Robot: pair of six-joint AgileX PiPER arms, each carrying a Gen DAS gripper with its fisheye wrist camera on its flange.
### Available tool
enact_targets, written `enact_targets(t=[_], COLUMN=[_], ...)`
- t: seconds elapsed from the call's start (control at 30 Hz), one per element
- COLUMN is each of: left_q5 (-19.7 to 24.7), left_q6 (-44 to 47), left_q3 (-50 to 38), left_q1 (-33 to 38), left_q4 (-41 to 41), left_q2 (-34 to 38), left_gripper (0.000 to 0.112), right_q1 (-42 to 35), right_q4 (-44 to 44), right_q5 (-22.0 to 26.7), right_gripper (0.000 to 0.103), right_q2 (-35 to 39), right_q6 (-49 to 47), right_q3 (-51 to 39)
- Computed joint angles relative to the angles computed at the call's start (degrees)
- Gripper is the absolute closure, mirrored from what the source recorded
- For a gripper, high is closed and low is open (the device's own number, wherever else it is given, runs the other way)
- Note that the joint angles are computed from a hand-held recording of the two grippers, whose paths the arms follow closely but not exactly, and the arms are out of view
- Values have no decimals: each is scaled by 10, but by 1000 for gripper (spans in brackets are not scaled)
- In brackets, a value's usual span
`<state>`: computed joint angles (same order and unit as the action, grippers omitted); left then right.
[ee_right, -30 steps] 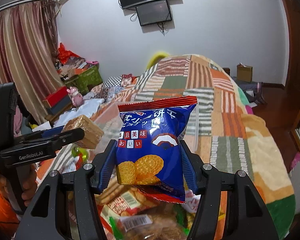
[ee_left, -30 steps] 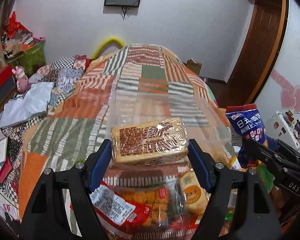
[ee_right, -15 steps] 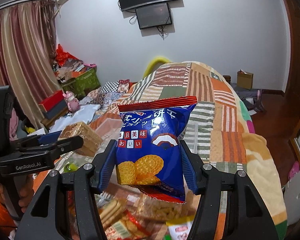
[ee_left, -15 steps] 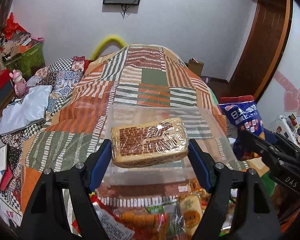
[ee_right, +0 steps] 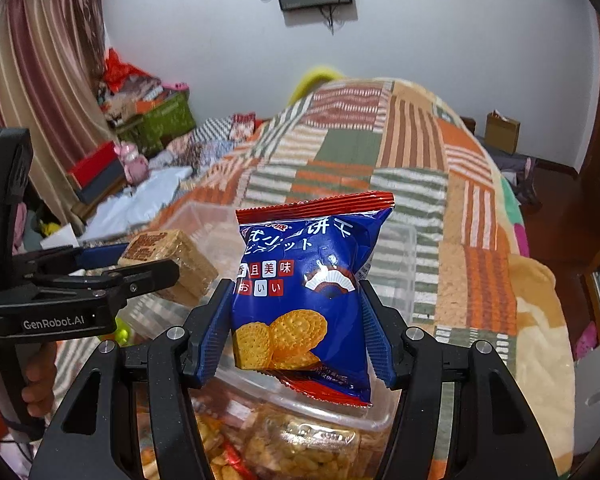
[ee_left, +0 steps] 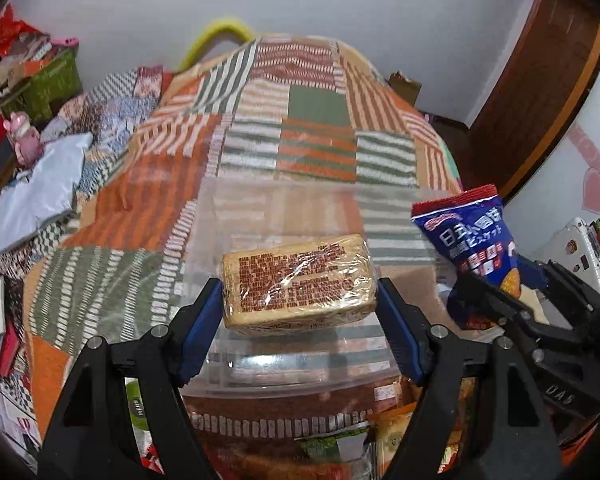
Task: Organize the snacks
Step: 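Lower the wafer block and blue bag into the clear box, opening both tools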
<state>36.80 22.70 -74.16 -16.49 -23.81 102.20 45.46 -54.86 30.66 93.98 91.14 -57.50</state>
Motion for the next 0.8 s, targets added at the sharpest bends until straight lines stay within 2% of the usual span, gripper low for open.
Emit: enact_targets(t=[0.17, 0.43, 0.5, 0.63, 0.8], left_q5=[0, 25, 25, -4, 4], left_q6=[-22, -35, -38, -68, -74], left_q3=[-14, -40, -41, -26, -31], left_q1=[-11, -15, -17, -33, -33], left_q4=[28, 41, 46, 94, 103], left_q2=[23, 62, 68, 62, 64], left_gripper=[37, 37, 37, 37, 37], right_q1=[-25, -41, -45, -46, -43], right_q4=[74, 171, 187, 203, 211], right_q5=[-20, -12, -11, -2, 17], right_gripper=[47, 47, 47, 46, 45], right_q2=[31, 63, 67, 80, 88], right_q6=[-84, -201, -216, -234, -252], right_q3=[-20, -55, -59, -69, -84])
